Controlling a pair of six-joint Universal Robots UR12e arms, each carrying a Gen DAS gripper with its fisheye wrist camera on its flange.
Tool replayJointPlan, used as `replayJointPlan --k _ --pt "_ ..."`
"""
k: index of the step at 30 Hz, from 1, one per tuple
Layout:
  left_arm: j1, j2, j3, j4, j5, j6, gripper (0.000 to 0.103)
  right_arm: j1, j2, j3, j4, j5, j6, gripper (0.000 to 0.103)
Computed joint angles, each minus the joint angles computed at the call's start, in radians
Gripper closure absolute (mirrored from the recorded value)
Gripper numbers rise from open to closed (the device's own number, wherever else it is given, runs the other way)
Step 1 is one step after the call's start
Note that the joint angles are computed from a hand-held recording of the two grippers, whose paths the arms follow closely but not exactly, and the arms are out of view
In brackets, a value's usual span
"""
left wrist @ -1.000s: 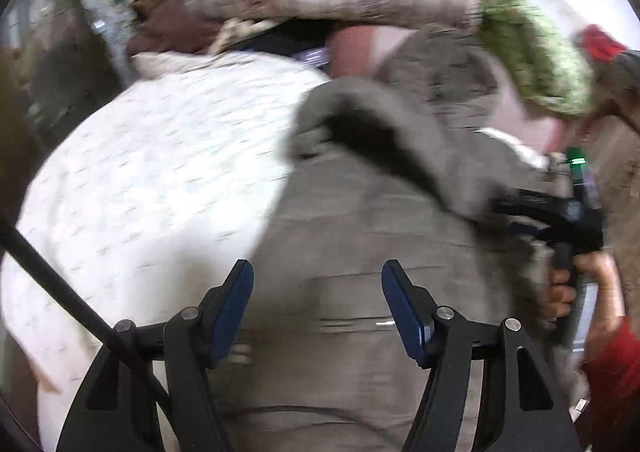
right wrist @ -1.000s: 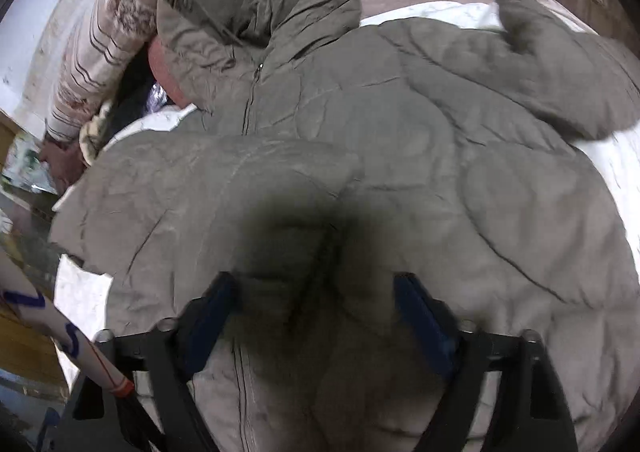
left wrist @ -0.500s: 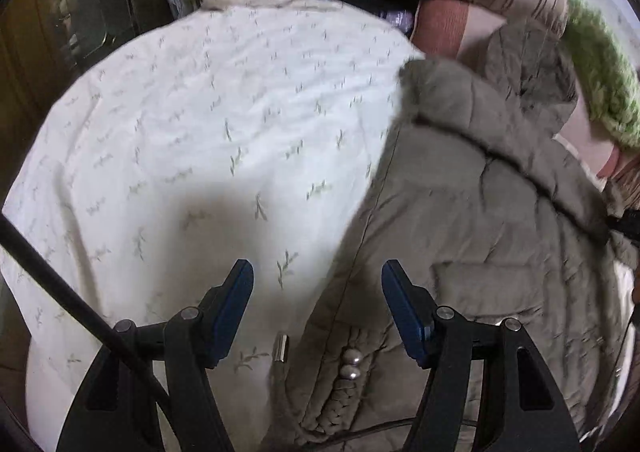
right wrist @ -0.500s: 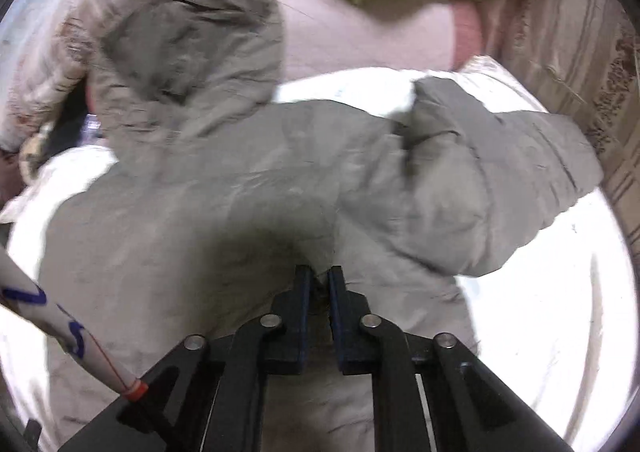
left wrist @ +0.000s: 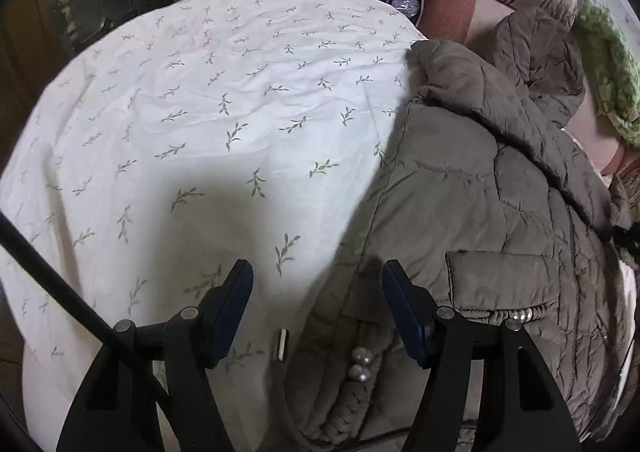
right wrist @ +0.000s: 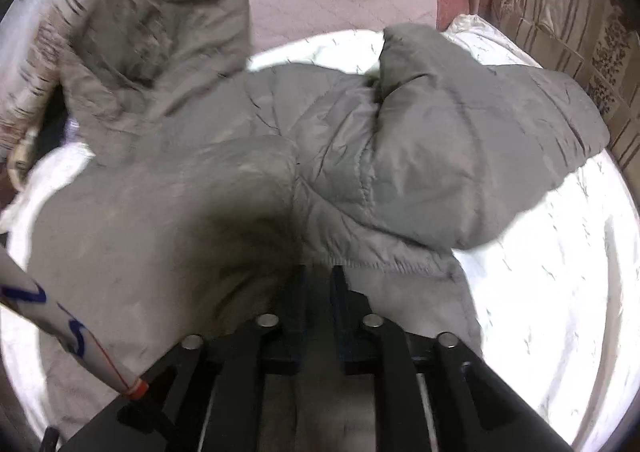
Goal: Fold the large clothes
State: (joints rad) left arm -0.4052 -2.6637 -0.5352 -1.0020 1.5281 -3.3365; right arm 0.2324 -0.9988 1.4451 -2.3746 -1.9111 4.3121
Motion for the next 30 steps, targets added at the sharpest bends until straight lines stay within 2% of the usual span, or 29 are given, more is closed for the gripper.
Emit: replayJointPlan --k 1,3,4,7,8,9,10,12,14,15,17,19,21,23,26,28,30 --pt "0.006 -0.015 0.028 -0.03 -0.03 0.014 0.034 0.009 -0.014 0.017 -0.013 -0.005 -0.005 0.058" --pt "0.013 -0.037 0.072 -0.09 -0.08 0.043 0.033 0.035 -0.053 0.059 -0.015 -0.032 0.002 0.042" --pt "0.015 -0.038 0.07 -0.091 -0.1 0.061 0.03 0.044 -0.067 0.075 -0.001 -0.04 0.018 0.039" --pt "0.014 -0.021 0.037 -0.089 -0.151 0.115 0.03 0.077 -0.119 0.141 0.05 -0.036 0.067 0.035" --pt "0.015 -0.013 0.021 -0.092 -0.179 0.133 0.033 0.087 -0.132 0.162 0.07 -0.03 0.092 0.035" --pt "0.01 -0.001 0.001 -0.093 -0.191 0.157 0.051 0.092 -0.142 0.177 0.087 -0.021 0.11 0.035" --pt "0.004 0.006 -0.013 -0.088 -0.171 0.17 0.06 0.098 -0.149 0.19 0.107 -0.004 0.131 0.035" --pt "-0.012 0.027 -0.054 -0.057 -0.114 0.198 0.07 0.105 -0.159 0.22 0.103 0.044 0.164 0.035" --pt "-0.019 0.038 -0.069 -0.056 -0.096 0.193 0.074 0.106 -0.167 0.258 0.021 0.092 0.157 0.06" --pt "-0.022 0.048 -0.083 -0.053 -0.09 0.19 0.076 0.106 -0.171 0.269 -0.003 0.103 0.162 0.068" --pt "-0.03 0.081 -0.137 -0.023 -0.067 0.195 0.077 0.111 -0.178 0.273 -0.004 0.089 0.17 0.071" --pt "-0.04 0.103 -0.173 0.0 -0.011 0.206 0.075 0.113 -0.18 0.271 0.005 0.077 0.163 0.072" --pt "-0.043 0.119 -0.194 0.014 0.036 0.172 0.07 0.115 -0.187 0.278 -0.005 0.058 0.173 0.07" --pt "-0.038 0.129 -0.202 0.016 0.042 0.144 0.069 0.116 -0.196 0.288 -0.021 0.028 0.203 0.069" --pt "-0.037 0.159 -0.23 0.06 0.059 0.102 0.065 0.117 -0.219 0.319 -0.083 -0.033 0.243 0.066" --pt "-0.04 0.178 -0.249 0.107 0.065 0.086 0.056 0.105 -0.237 0.349 -0.142 -0.055 0.268 0.061" --pt "-0.046 0.193 -0.259 0.152 0.055 0.085 0.053 0.088 -0.251 0.384 -0.21 -0.069 0.297 0.057"
